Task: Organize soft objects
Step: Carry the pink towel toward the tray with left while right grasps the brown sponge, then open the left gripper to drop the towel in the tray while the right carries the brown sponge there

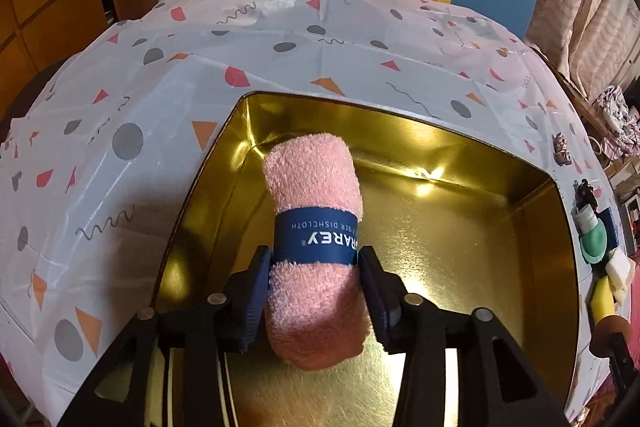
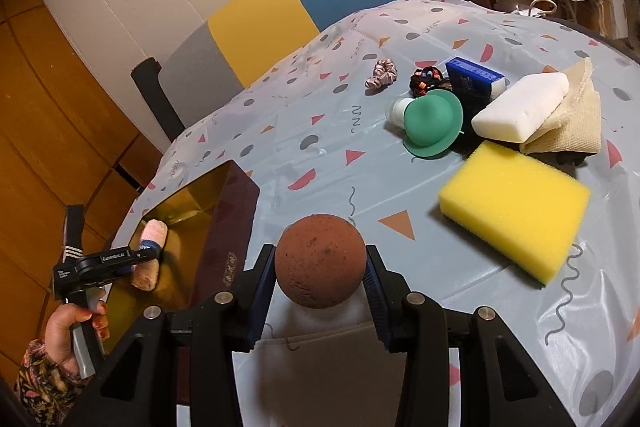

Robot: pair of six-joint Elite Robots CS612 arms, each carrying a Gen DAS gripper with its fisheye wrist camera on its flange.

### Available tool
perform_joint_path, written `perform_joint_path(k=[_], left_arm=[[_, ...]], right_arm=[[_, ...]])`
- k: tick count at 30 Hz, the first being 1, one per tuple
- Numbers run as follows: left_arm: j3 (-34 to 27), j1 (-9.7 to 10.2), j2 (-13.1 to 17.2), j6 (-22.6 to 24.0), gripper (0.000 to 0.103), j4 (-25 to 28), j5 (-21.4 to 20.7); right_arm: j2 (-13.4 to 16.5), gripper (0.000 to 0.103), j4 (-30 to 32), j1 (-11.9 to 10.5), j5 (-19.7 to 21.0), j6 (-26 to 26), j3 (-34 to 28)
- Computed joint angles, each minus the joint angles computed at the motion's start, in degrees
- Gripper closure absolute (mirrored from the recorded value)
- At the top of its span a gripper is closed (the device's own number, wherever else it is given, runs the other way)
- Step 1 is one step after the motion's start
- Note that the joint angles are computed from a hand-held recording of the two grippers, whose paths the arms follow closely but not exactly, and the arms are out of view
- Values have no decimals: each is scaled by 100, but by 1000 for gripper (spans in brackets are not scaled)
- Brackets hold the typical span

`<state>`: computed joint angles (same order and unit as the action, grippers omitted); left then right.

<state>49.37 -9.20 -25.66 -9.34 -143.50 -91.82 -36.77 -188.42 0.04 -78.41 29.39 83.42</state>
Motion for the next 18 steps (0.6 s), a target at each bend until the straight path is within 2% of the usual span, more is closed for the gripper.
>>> perform_joint_path(k=[3, 8, 10, 13, 18], left_arm=[[148, 4, -104, -18, 51, -137, 24], [1021, 27, -551, -661, 40, -1318, 52], [1423, 26, -740, -888, 40, -1772, 18], [1941, -6, -962, -988, 40, -2279, -70], [2397, -63, -1129, -1051, 40, -2565, -302]], right_arm=[[-24, 60, -2, -3, 25, 44, 34], [-36, 60, 28, 0, 108, 64, 42], [-35, 60, 38, 5, 151, 49, 22], [-33, 60, 12, 17, 232, 4, -27], [-24, 60, 8, 71, 353, -217, -182]])
